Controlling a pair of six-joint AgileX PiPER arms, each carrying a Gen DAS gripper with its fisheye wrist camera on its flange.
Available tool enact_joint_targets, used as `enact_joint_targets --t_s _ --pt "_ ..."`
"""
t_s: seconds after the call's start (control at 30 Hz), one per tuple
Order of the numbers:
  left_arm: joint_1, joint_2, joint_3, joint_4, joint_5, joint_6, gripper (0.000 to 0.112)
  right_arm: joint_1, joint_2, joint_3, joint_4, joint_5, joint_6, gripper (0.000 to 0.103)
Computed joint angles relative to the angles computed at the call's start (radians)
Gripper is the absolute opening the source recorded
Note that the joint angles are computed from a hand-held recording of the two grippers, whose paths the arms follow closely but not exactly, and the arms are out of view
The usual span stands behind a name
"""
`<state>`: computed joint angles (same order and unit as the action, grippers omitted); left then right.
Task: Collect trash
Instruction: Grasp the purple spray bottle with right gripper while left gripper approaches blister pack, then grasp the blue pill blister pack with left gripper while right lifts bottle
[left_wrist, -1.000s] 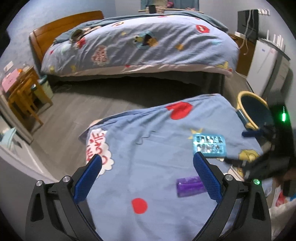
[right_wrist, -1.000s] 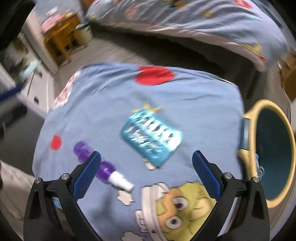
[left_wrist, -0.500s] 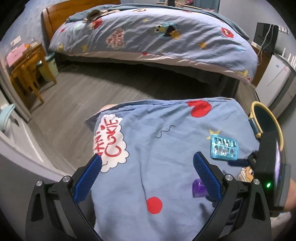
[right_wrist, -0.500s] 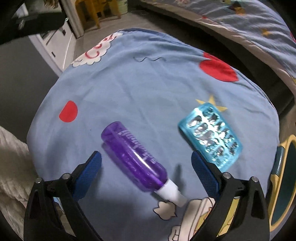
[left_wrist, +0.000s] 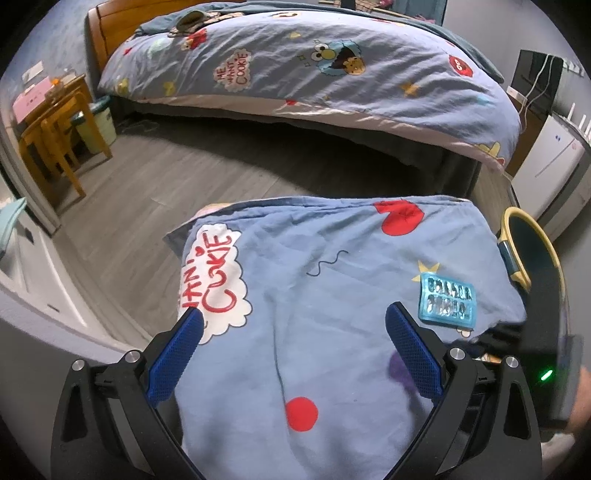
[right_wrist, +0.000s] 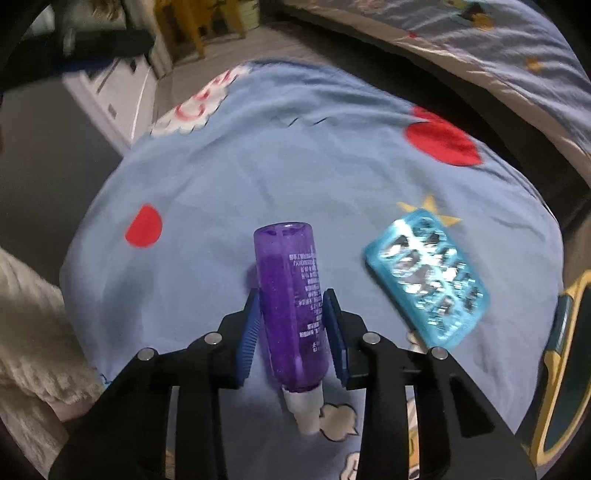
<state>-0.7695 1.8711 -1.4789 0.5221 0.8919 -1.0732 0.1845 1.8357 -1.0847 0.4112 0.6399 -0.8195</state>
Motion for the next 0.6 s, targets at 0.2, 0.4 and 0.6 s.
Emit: enact_joint_targets --t_s 0.2,0.4,0.6 --pt "-0.025 0.08 -0.093 -0.023 0.025 0.055 0.098 -0.126 -0.044 -0.073 0.037 0.073 0.057 0.032" --pt "-0.067 0.225 -0.264 -0.088 0.038 0.184 0.098 -0.274 -0.054 -0.198 0.084 0.148 0.117 0.032" --pt "-0.111 0.461 -0.568 -0.181 0.113 0.472 0.098 -0.392 -0.038 -0.296 0.131 0.207 0.101 0.032"
